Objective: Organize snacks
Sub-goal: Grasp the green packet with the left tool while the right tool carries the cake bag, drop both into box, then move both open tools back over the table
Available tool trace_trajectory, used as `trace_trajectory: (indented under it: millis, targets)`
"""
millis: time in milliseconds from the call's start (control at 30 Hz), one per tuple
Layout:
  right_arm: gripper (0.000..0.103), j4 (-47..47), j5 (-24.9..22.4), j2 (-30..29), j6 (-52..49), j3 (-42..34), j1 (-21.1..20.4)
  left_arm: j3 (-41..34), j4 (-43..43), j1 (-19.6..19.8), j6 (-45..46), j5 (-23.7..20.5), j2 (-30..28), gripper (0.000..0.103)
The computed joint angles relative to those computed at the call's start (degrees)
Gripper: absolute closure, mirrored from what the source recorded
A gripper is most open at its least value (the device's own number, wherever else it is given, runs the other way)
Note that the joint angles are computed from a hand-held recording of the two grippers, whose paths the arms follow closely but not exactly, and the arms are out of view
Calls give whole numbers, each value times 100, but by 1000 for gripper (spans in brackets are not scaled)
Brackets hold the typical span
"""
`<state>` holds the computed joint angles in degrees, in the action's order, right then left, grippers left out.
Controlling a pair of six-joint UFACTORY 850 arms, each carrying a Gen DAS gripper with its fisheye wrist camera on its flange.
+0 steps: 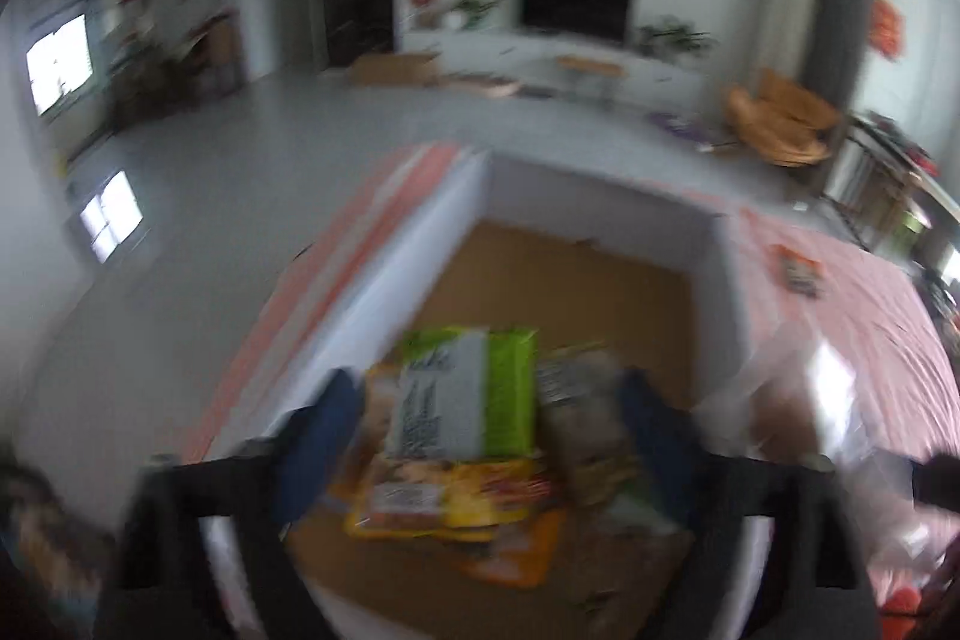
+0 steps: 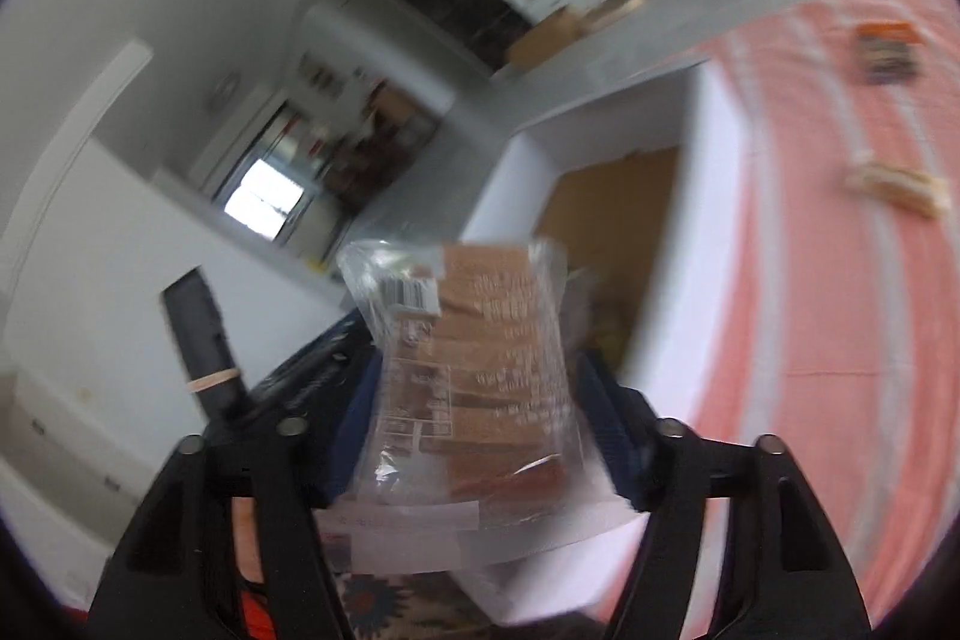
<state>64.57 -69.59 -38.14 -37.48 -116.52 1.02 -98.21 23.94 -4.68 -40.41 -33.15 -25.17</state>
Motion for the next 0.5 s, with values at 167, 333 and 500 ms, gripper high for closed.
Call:
trace_trajectory:
  millis: [167,333,500]
  targets:
    - [27,-644,-217,-327,274,-413,209,408,-489,212,-215,343,181,6]
    - [27,-1534,1579,403,-236,831,-177,103,-1617,-164,934,774,-115,5]
    - [27,-4202,3850,794,1373,1916,-510,-678,-4204,-761,3747,614,-685,5]
